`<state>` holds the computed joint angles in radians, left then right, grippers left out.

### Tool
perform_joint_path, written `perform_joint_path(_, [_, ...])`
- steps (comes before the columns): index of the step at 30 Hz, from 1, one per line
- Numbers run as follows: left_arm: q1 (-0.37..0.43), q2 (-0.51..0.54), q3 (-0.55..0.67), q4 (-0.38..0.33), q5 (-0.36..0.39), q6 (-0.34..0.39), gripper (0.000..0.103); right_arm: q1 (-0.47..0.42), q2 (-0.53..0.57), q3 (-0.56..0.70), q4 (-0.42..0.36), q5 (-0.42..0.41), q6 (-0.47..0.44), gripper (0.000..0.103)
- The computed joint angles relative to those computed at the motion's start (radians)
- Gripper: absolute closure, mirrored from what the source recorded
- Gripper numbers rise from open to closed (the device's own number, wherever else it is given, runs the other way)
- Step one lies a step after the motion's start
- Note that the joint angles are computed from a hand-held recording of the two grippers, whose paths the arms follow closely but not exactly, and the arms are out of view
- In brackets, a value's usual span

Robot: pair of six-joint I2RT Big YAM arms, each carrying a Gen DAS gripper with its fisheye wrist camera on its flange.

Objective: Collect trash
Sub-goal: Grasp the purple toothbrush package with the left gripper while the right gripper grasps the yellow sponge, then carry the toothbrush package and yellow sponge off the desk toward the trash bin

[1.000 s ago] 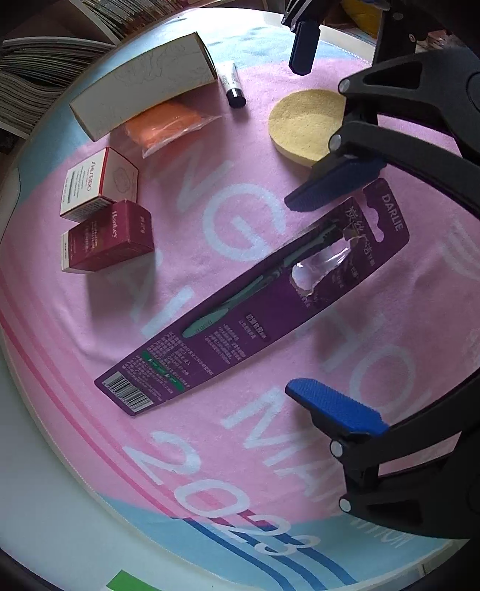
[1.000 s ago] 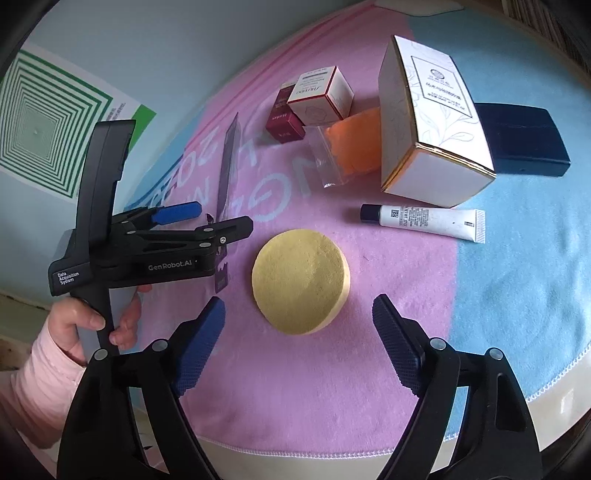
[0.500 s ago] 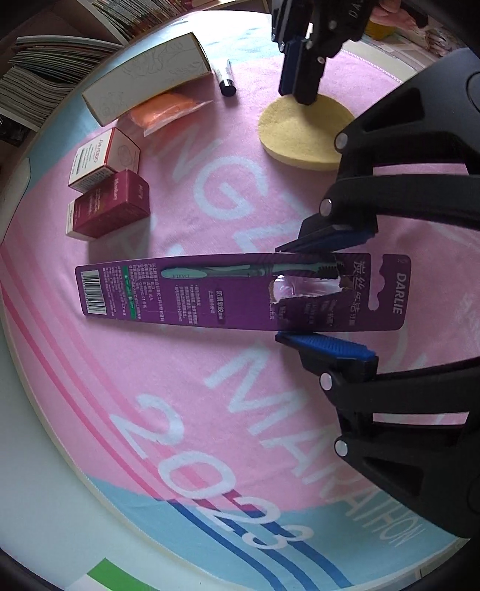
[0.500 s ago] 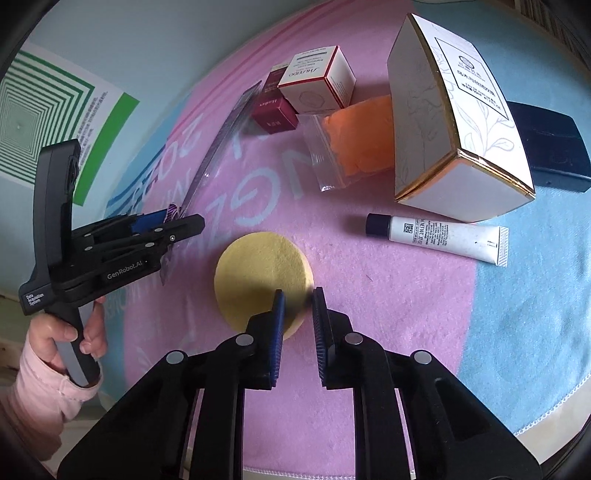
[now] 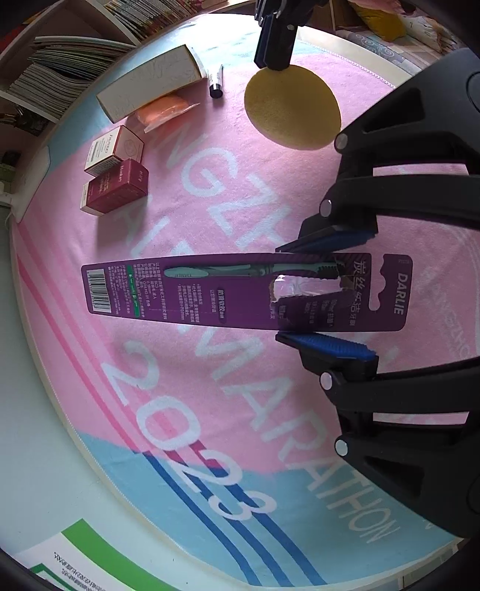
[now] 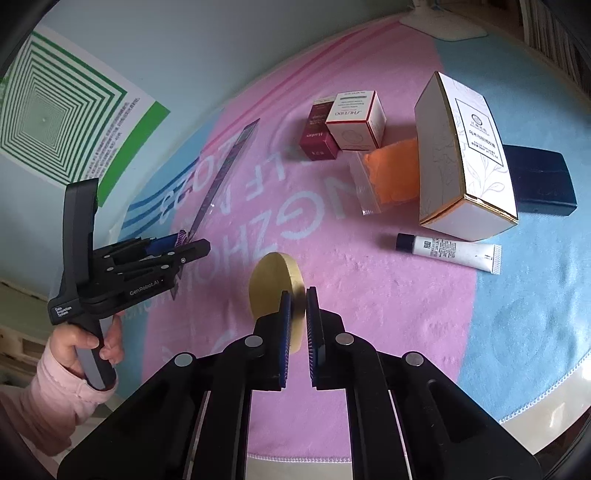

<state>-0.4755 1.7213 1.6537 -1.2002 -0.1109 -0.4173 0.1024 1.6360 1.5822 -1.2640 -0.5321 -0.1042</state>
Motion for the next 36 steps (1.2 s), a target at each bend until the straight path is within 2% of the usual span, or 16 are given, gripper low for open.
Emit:
perform_joint_path(4, [-0.001, -0.061, -0.052, 0.02, -0.012, -0.004, 0.066, -0.005, -0.03, -0.022, 0.02, 0.006, 0.0, 0.094])
perform_joint_path(6, [-0.012, -0.048, -0.012, 0.001, -0.022, -0.007, 0.066, -0.01, -0.043, -0.032, 0.026, 0.005, 0.0, 0.094])
perform_joint_path(12, [-0.053, -0.071, -0.007, -0.003, -0.05, -0.004, 0.066, -0.027, -0.103, -0.078, 0.06, 0.018, 0.024, 0.094])
perform_joint_path(24, [-0.145, -0.071, 0.052, -0.02, -0.041, 0.079, 0.066, -0.101, -0.246, -0.198, 0.107, 0.06, 0.083, 0.094])
perform_joint_path(36, [-0.278, -0.015, 0.149, -0.03, 0.01, 0.183, 0.066, -0.248, -0.425, -0.343, 0.114, 0.087, 0.129, 0.094])
